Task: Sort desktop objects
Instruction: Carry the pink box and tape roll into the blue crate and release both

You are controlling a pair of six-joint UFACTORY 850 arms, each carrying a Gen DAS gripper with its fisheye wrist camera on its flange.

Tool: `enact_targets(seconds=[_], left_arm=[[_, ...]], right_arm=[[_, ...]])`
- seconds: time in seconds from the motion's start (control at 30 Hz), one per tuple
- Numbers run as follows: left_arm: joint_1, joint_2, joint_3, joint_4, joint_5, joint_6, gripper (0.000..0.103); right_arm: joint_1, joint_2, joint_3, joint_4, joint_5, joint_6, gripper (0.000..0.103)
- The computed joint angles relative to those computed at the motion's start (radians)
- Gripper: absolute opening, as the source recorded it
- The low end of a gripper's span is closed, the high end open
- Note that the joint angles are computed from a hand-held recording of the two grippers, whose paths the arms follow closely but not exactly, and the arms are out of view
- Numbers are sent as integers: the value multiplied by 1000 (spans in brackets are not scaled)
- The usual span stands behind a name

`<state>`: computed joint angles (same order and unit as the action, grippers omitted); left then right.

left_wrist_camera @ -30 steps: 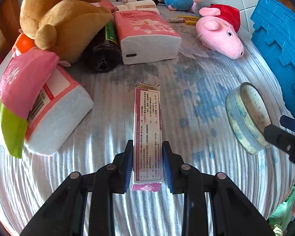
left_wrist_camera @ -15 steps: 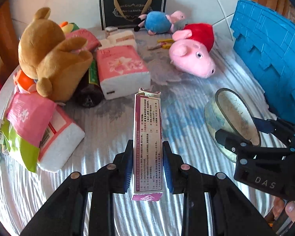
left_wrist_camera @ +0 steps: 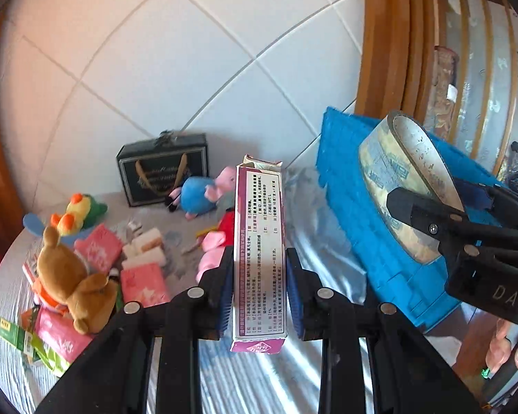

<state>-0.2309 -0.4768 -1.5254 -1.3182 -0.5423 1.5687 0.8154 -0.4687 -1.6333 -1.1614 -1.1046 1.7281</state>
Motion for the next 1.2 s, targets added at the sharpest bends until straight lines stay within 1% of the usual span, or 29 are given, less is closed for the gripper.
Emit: enact_targets(seconds=[0.13,0.2,0.3,0.4,0.47,0.5,0.57,0.6,0.67,0.73,0.8,0.83,0.87,0.9,0.93,0.97,1.03,1.1,1.17,1.2], left_arm=[[-89,45,-18,-49,-8,10,27],[-140,49,-44,-30,-10,-25,27],[-225,33,-107,76,1,-158,27],[-314,-2,-180,216,20,-302,27],[-373,-28,-226,342,27,-435,27],[-402,-55,-267,433,19,-527,27],[-448,-98,-320,579,-9,-682,27],[-468,-118,-343,646,-25,-745,27],[-502,-151,-380,752,-44,-845,27],[-529,-170,-398,832,-47,-908,27],[-545,-187,-416,873,-63,-947,27],[-549,-195,-426,882,-74,-959,27],[-553,-201,-434,901,-78,-978,27],[-556,-201,-436,909,-75,-987,27],[-555,-198,-430,909,-68,-982,27],[-558,-198,-428,918,-63,-985,27],[-564,-207,-440,962,-81,-1024,27],[-566,-208,-440,972,-84,-1034,27],[-564,-199,-425,978,-67,-1050,28],[-565,-194,-416,987,-55,-1065,31]], right_arm=[[3,155,140,-52,-110,63,71],[-3,230,211,-53,-162,77,71],[-25,332,304,-21,-237,47,71],[-74,432,415,26,-270,10,71],[-116,492,489,63,-272,-11,71],[-140,519,523,80,-264,-22,71],[-190,551,579,115,-246,-46,70],[-221,565,606,124,-224,-55,70],[-263,604,657,145,-195,-78,70],[-290,620,683,154,-164,-91,70],[-306,654,705,152,-113,-95,70],[-303,647,701,139,-132,-107,70],[-301,625,687,140,-179,-128,70],[-303,611,679,139,-206,-138,70],[-307,615,682,138,-194,-142,71],[-318,627,691,151,-161,-150,71],[-340,644,698,174,-126,-161,71],[-355,647,698,194,-110,-171,71],[-364,652,707,190,-106,-163,71],[-369,653,713,189,-108,-162,71]])
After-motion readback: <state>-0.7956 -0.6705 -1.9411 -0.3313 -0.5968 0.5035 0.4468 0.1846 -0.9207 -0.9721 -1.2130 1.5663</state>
